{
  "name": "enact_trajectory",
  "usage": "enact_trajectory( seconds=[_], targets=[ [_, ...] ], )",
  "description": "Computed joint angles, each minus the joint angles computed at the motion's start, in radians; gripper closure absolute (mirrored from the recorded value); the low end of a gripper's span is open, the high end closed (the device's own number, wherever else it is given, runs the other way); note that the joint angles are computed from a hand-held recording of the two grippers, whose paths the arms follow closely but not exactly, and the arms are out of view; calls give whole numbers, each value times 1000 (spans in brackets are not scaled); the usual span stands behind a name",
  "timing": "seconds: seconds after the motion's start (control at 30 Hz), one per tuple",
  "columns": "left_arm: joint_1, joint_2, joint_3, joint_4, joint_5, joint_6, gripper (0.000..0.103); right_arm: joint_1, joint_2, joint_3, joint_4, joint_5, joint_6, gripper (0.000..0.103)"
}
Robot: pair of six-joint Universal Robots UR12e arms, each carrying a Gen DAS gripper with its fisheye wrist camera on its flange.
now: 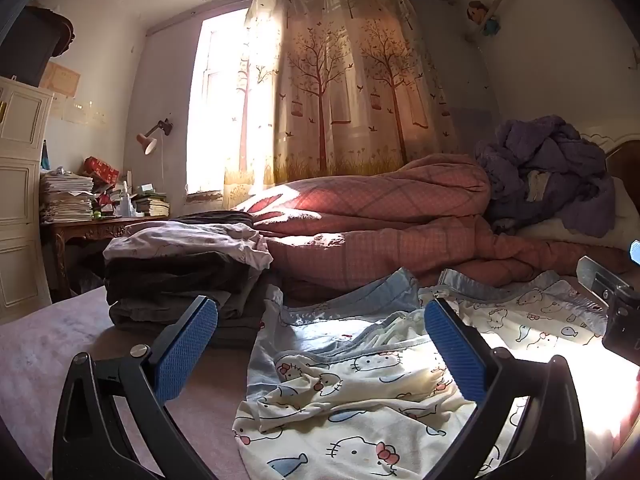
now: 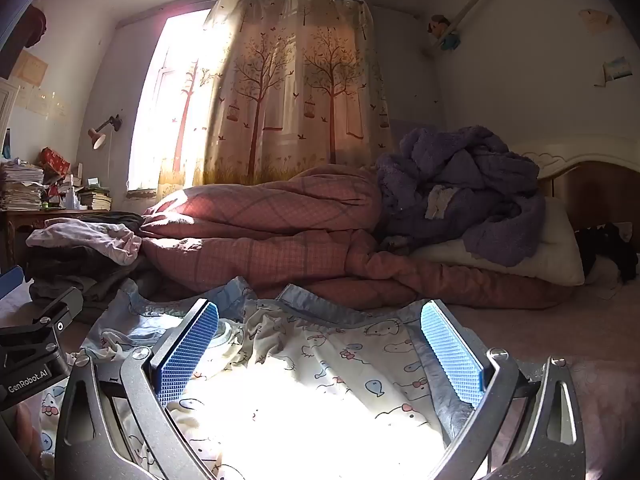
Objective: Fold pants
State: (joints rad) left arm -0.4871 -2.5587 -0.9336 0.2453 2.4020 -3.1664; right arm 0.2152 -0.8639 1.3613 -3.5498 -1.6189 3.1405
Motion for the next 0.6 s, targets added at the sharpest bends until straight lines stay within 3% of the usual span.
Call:
enact_trajectory(
  seconds=[0.27, 0.37, 0.47, 0.6],
  targets=[
    [1, 9, -16, 2, -14, 0, 0, -2, -4, 6, -2, 0, 1, 0],
    [9, 13, -30, 39, -68, -11, 0, -3, -5, 12, -22, 6, 7, 1],
    [6, 10, -33, 94, -60, 10, 0, -3, -5, 11, -14, 20, 1, 1],
    [4, 16, -42, 97, -63, 12, 0, -1, -9, 18, -19, 33, -18, 1]
  ],
)
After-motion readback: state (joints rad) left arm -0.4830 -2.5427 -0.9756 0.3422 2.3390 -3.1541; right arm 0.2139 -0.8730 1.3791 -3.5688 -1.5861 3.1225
